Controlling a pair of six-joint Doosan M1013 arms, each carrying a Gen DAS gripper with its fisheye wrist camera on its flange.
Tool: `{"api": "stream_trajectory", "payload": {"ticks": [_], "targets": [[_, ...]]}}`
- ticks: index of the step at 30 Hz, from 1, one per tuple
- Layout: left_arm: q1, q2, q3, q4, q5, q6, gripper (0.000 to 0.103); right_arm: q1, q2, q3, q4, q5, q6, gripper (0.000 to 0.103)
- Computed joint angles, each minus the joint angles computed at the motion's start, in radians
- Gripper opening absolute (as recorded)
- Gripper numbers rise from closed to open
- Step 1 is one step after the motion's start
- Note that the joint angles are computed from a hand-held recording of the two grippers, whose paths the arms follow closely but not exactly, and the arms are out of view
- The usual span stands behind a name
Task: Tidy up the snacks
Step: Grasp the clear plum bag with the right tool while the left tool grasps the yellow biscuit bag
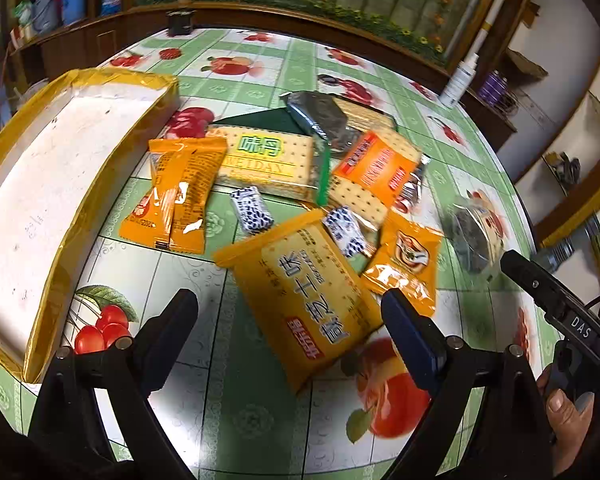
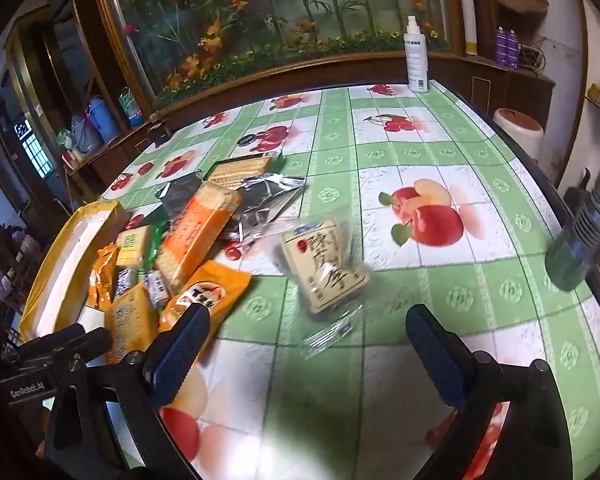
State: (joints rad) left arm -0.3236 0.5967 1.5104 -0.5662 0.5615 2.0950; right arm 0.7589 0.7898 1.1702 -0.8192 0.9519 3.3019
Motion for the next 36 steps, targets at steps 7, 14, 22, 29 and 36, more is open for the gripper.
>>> {"api": "stream_trajectory", "payload": {"ticks": [7,14,22,29,36], "targets": [[-0.018,0.026,-0.035,0.058,0.021,-0.11,0.094,-0.004,-0.034,0.053,0.056,-0.053,-0.081,0.1],[-0.04,0.048,-0.057,0.212,0.013,-0.251,0.094,-0.026,-0.021,0.041,0.114,-0.029,-0.182,0.1],[-0.035,0.039,-0.041,0.186,0.0,-0.128,0.081,-0.038,0.009,0.006,0.159,-0.01,-0.281,0.093],[-0.013,0.03,-0.028,0.103,0.024,-0.006,0.078,-0.023,0.031,-0.037,0.146,0.064,-0.323,0.051],[-0.004,-0.006,0.021,0.031,-0.033,0.087,0.041,-0.004,0.003,0.008,0.133,0.011,-0.231,0.047]]}}
